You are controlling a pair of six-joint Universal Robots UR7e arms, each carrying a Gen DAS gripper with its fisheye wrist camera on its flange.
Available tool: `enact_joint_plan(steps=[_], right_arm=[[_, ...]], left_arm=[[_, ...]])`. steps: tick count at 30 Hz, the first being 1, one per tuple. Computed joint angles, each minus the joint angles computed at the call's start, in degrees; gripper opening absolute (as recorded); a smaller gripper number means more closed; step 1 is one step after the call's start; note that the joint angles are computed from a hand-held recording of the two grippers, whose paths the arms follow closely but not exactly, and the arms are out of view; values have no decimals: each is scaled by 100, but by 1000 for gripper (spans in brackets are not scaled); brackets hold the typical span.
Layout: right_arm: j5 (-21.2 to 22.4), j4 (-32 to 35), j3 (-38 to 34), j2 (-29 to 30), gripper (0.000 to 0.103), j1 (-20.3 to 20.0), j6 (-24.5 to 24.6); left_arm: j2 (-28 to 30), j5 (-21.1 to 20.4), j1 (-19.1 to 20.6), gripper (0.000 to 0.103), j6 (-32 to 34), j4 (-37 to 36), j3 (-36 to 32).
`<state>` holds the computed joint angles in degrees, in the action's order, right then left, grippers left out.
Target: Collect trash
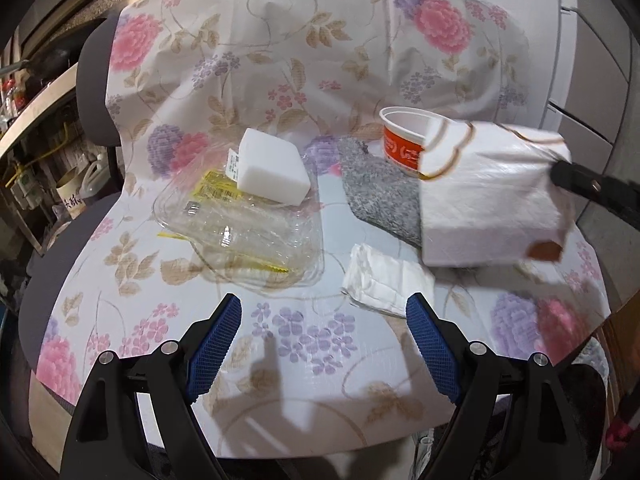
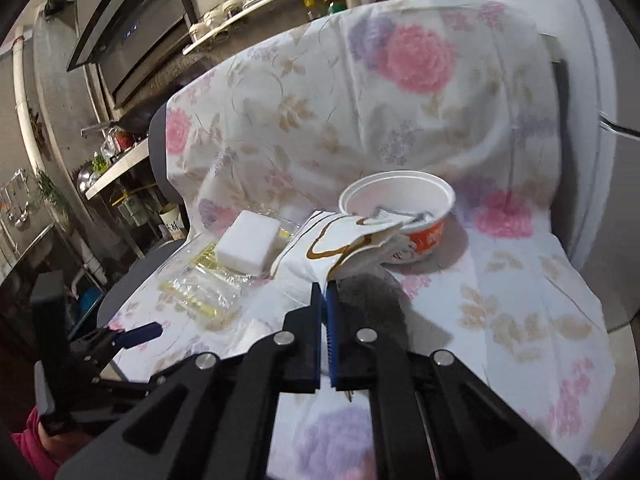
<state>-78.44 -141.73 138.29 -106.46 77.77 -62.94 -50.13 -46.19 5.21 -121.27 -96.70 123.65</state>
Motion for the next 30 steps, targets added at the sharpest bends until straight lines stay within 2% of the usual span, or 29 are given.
enact_joint_plan(steps=[2,6,7,8,10,12,14,15,17,18,20,23,26,28,30], right_arm=[[169,-784,468,-457,3,-245,-571],[1389,-2075,1439,-1511,3,-1180,-2055],[1389,-2161,1507,-1537,3,-1229,-2222],[1149,-2007,1491,-1491,3,-1164,-2355],[393,-1614,1327,-1172,3,-863,-2237],[-615,-604,898,-639,3,-512,-1601],[-1037,-160,696,-335,4,-429,-1095],[-1257,-54,608,-154,7,-389,-818],[-1583,212,424,58,25,-352,-315],[-1658,438,336,56,39,-367,-161],[-1543,940,210,-129,42,-505,-102],[-1466,868,307,-567,50,-623,-370],[-1217,256,546,-1035,62,-738,-846],[-873,390,511,-1101,77,-810,-1098],[-672,666,421,-1032,87,-796,-1253]], left_arm=[[56,-29,-27,84,36,-1,-38],[116,-11,-29,84,30,21,-91],[137,6,-20,84,33,10,-114],[153,24,-11,84,55,-21,-126],[192,38,9,84,166,-146,-139],[237,21,13,84,248,-210,-157],[263,-32,12,84,286,-231,-162],[259,-49,10,84,277,-238,-152],[246,-100,4,84,267,-283,-109],[246,-118,1,84,262,-286,-100],[232,-147,0,84,236,-296,-72],[192,-150,-7,84,173,-295,-25],[180,-133,-12,84,136,-325,-3],[172,-124,-15,84,179,-368,15],[191,-120,-15,84,197,-385,2]])
